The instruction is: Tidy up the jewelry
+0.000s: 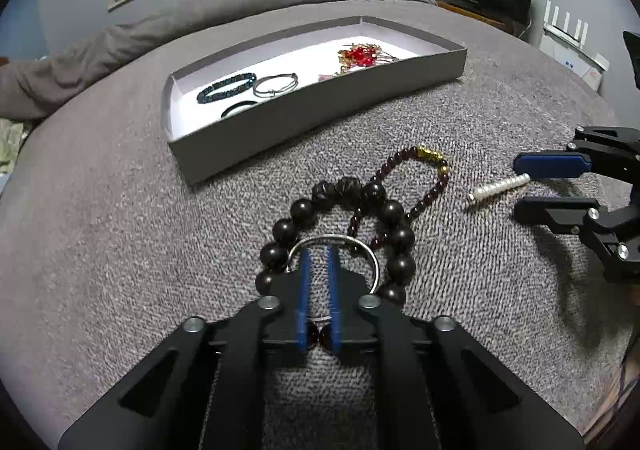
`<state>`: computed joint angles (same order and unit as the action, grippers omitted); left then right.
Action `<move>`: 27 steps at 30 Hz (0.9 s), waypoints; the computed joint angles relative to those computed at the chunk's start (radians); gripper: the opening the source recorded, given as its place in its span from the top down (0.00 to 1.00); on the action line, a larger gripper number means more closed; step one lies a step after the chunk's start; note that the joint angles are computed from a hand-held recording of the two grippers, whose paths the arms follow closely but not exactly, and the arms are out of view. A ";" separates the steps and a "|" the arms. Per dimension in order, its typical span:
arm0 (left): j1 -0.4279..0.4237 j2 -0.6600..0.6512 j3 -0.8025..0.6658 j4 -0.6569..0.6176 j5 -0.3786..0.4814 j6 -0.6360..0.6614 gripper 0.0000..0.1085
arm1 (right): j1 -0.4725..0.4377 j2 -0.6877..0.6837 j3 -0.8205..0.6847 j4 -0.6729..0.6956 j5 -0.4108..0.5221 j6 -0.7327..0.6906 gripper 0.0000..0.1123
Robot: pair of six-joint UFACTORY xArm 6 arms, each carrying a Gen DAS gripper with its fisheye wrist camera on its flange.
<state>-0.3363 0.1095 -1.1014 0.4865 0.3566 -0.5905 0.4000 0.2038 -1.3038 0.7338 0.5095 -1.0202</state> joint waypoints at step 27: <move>-0.012 -0.013 0.013 -0.428 -0.046 0.314 0.87 | 0.012 0.056 -0.087 -0.147 0.067 0.047 0.76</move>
<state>-0.3484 0.0966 -1.0885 0.0582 0.3110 -0.2766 0.4118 0.2598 -1.3907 0.5872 0.5767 -0.9727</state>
